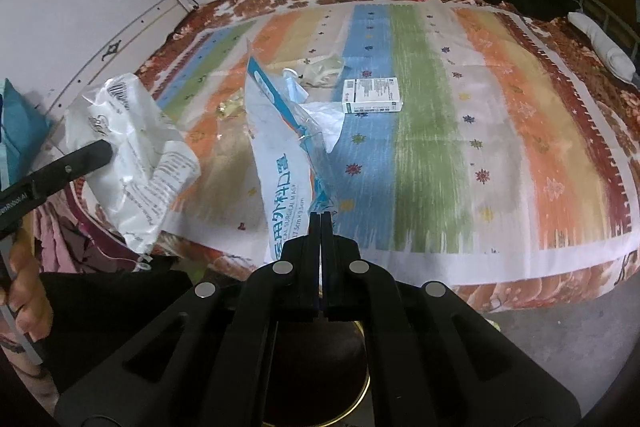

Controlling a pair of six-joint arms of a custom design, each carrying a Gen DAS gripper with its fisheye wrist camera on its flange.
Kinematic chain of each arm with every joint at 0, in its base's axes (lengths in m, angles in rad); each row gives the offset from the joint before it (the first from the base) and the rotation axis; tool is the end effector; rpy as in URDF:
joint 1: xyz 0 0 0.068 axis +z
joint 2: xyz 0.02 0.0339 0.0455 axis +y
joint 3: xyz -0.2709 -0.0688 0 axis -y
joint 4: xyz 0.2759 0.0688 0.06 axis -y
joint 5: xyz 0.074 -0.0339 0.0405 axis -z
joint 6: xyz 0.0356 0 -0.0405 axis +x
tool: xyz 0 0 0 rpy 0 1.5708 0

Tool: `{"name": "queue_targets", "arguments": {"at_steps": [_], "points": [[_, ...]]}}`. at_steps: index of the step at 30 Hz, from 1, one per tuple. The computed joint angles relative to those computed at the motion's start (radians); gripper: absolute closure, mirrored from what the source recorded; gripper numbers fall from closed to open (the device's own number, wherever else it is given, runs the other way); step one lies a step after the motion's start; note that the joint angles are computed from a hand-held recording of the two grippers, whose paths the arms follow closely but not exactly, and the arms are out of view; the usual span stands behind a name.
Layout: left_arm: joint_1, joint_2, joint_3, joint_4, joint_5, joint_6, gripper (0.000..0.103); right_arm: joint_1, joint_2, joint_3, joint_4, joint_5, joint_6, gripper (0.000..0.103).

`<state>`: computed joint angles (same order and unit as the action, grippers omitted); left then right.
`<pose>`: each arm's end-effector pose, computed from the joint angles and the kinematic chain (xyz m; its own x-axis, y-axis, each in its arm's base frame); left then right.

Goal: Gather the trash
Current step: 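Lift both held items and carry them over the trash bin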

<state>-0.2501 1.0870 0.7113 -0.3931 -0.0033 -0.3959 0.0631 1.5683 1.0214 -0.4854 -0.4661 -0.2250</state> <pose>0.2436 -0.0621 0.2317 -0.7161 -0.2151 -0.6640 -0.0335 0.9608 -0.2751 0.3388 0.0374 0.2013 -0.7713 -0.2484 -0.5860 -0.4703 0.8428 0.2617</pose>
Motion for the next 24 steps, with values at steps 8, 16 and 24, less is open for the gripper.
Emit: {"name": "queue_targets", "arguments": {"at_steps": [8,16,24], "points": [[-0.069,-0.106,-0.084,0.008,-0.029,-0.02,0.1,-0.03,-0.103,-0.101,0.03,-0.015,-0.033,0.103],[-0.119,-0.191,-0.156,-0.006,-0.108,-0.053,0.1,-0.029,-0.205,-0.205,0.032,0.0,-0.054,0.103],[-0.169,-0.314,-0.249,-0.024,-0.127,-0.1,0.1,-0.02,-0.337,-0.335,0.039,0.004,-0.062,0.103]]}}
